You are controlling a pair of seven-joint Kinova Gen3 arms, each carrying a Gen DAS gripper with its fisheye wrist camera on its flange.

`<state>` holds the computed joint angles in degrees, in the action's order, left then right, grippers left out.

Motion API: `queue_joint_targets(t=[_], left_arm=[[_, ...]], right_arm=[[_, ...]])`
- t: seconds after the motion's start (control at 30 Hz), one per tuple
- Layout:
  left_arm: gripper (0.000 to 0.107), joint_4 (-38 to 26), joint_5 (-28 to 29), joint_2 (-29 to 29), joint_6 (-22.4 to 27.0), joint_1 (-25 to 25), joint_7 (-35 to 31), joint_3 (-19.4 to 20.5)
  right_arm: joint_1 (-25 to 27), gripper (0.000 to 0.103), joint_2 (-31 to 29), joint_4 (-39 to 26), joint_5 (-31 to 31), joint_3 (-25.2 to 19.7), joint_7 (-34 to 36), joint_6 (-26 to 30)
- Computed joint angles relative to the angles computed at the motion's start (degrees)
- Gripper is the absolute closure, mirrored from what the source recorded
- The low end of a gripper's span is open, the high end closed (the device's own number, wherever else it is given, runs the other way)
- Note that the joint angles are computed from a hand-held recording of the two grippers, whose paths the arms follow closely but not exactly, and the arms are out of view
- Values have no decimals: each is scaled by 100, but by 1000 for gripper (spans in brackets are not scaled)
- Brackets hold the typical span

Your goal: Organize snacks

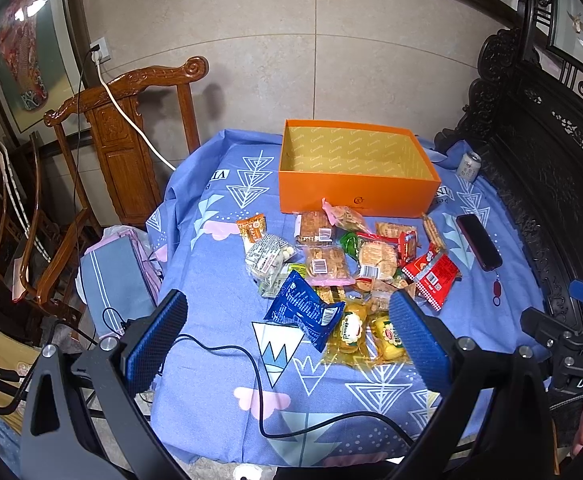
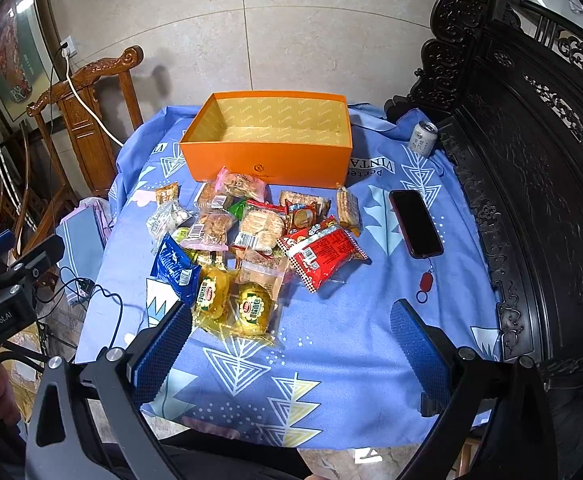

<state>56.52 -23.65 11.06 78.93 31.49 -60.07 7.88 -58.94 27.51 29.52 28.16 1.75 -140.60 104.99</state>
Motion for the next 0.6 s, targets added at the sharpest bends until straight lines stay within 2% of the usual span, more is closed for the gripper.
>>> queue_joint_targets(t=[0.2, 0.3, 0.6], left_arm=[[9, 3, 8, -2, 0, -3, -13, 4], [9, 64, 12, -37, -20, -8, -3, 4], [9, 85, -14, -34, -30, -9, 32, 18]], right_arm=[[-37, 3, 78, -203, -11, 42, 47, 128], [-9, 3, -66, 140, -23, 20, -45, -37], [30, 3, -66, 144, 18, -57, -52, -44]])
